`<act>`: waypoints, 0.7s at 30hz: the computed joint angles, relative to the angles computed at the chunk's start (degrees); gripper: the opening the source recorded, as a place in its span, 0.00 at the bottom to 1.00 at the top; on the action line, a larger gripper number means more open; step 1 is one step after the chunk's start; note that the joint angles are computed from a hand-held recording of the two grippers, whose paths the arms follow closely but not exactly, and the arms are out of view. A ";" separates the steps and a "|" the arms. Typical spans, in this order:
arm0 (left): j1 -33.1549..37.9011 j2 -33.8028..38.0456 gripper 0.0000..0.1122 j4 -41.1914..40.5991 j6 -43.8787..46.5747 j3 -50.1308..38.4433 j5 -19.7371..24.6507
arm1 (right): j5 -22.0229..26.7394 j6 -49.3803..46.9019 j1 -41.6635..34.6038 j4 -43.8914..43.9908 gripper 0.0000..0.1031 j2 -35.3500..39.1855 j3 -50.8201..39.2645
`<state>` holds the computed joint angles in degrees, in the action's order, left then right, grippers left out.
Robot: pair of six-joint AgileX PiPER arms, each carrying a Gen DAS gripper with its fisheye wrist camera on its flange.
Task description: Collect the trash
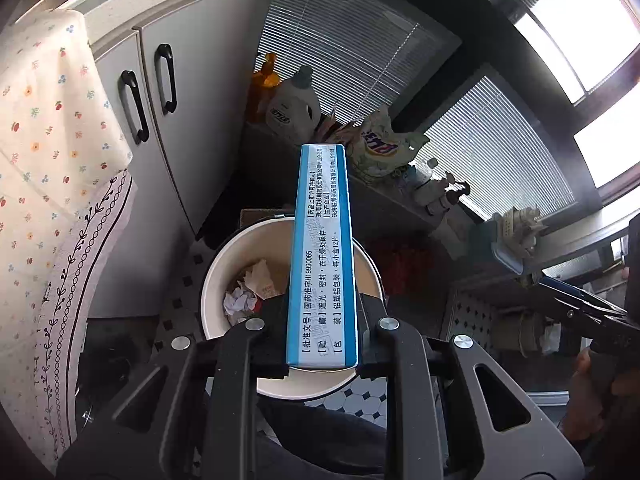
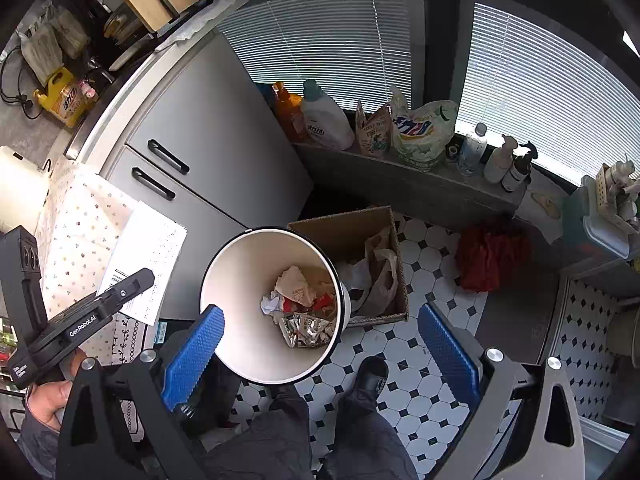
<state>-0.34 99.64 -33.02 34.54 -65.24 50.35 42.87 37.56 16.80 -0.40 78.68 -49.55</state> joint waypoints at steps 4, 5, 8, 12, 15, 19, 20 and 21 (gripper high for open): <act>-2.25 2.37 0.24 2.59 -2.69 -1.14 0.69 | 0.29 0.44 -1.12 -0.40 0.92 -1.45 1.26; -2.32 2.61 0.31 2.69 -2.49 -1.34 1.20 | 0.30 0.64 -1.20 -0.37 0.92 -1.62 1.43; -1.55 0.57 0.69 1.74 -1.21 -0.41 -0.08 | 0.33 0.98 -1.21 -0.17 0.92 -1.96 1.66; 0.93 -1.06 0.74 2.27 -0.49 -1.92 1.27 | 0.17 2.48 0.60 -0.63 0.92 -1.20 0.18; 3.86 -2.35 0.78 2.23 0.17 -3.25 2.73 | -0.22 3.38 2.45 -0.72 0.92 0.09 -1.84; 8.19 -4.40 0.83 2.67 1.53 -5.11 4.61 | -0.24 5.19 5.60 -1.42 0.92 2.51 -6.00; 9.35 -4.81 0.83 2.72 1.74 -5.64 5.24 | -0.04 5.56 6.39 -1.60 0.92 3.19 -7.26; 10.64 -5.10 0.84 2.65 1.96 -6.28 6.10 | 0.23 5.76 7.11 -1.68 0.92 3.94 -8.58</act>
<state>10.31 94.54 -30.37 36.50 -71.51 56.45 43.10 43.32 23.91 -2.08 82.61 -58.14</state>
